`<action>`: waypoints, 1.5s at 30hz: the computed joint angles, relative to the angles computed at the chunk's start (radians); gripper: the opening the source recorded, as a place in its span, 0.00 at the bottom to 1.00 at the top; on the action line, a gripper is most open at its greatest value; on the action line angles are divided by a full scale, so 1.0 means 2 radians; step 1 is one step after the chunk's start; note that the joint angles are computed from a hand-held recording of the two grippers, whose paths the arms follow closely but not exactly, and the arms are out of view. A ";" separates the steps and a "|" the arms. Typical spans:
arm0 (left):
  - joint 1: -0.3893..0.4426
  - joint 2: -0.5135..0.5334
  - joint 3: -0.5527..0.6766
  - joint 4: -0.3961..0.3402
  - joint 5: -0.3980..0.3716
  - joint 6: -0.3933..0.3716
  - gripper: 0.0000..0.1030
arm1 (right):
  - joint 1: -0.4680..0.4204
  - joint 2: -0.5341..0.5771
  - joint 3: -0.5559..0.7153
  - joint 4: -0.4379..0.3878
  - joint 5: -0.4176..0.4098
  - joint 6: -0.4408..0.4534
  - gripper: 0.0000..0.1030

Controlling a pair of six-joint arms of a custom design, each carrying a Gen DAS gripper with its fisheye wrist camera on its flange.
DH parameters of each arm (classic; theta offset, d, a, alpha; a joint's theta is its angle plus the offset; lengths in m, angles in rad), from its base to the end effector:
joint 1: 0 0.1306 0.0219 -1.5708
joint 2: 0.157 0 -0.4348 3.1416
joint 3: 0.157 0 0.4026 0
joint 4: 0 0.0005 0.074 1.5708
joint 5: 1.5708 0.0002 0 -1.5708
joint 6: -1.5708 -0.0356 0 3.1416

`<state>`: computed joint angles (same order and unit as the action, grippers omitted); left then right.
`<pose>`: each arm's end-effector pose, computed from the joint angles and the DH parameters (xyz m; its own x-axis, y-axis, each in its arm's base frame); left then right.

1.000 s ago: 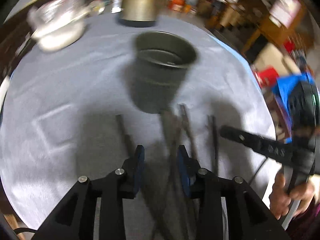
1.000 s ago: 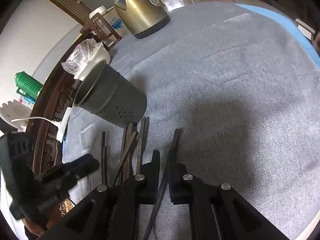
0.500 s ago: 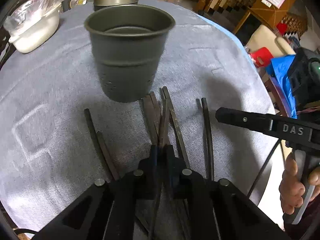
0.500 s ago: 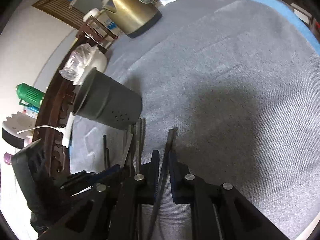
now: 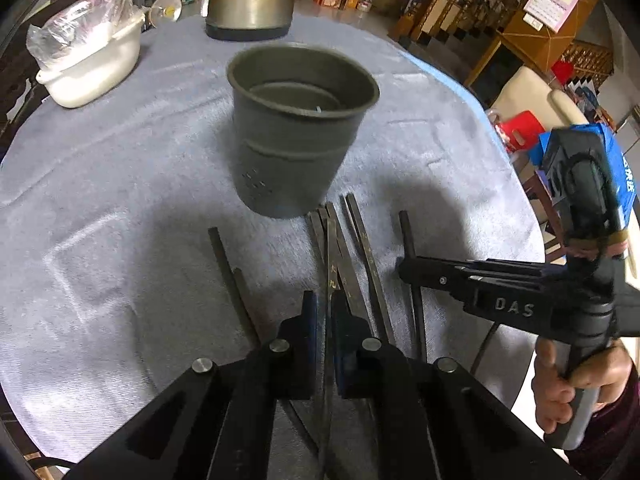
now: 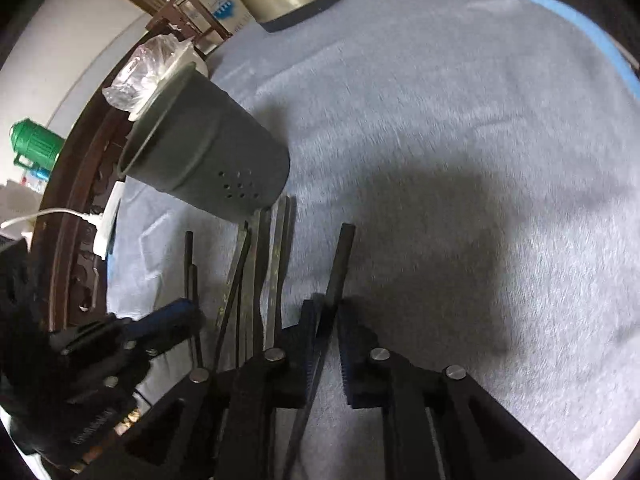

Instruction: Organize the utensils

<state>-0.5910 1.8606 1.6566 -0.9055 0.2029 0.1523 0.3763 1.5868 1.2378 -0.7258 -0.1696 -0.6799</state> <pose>0.5374 -0.3698 0.3436 -0.8291 0.3774 -0.4126 0.5003 0.8302 -0.2459 0.4879 0.1987 0.3252 -0.9108 0.3065 -0.2768 0.1745 0.8931 0.4146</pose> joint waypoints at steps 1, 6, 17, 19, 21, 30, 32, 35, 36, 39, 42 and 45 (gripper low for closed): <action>0.001 -0.003 -0.001 0.002 0.000 -0.002 0.07 | 0.001 0.000 0.000 0.001 0.006 0.003 0.10; -0.001 -0.007 0.003 -0.009 -0.001 -0.024 0.10 | 0.000 -0.018 -0.013 0.019 0.015 0.004 0.08; -0.010 0.028 0.029 -0.043 0.005 -0.028 0.08 | -0.003 -0.056 -0.035 0.069 0.020 0.011 0.08; -0.007 0.024 0.024 -0.039 0.011 -0.028 0.05 | -0.003 -0.064 -0.040 0.080 0.022 0.013 0.08; -0.003 0.017 0.018 -0.034 0.012 -0.026 0.05 | -0.003 -0.074 -0.043 0.093 0.025 0.017 0.08; 0.016 -0.039 -0.008 0.029 0.009 -0.008 0.03 | -0.001 -0.120 -0.063 0.178 0.051 0.034 0.08; 0.018 -0.059 -0.018 0.057 0.000 0.002 0.03 | 0.000 -0.127 -0.063 0.196 0.065 0.036 0.08; 0.016 -0.078 -0.026 0.095 -0.015 0.013 0.03 | 0.002 -0.133 -0.059 0.217 0.086 0.038 0.08; 0.017 -0.084 -0.028 0.102 -0.020 0.016 0.03 | 0.002 -0.135 -0.057 0.222 0.088 0.037 0.08; 0.018 -0.088 -0.022 0.104 -0.020 0.007 0.03 | 0.003 -0.134 -0.044 0.230 0.099 0.038 0.08; 0.021 -0.069 -0.001 0.060 -0.005 0.002 0.03 | 0.005 -0.134 -0.039 0.235 0.107 0.039 0.08; 0.018 -0.041 0.008 0.022 0.007 -0.010 0.03 | 0.007 -0.133 -0.044 0.236 0.109 0.039 0.08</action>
<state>-0.5547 1.7793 1.6725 -0.8619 0.2167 0.1322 0.3895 1.3199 1.1503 -0.2545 0.0490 -0.6027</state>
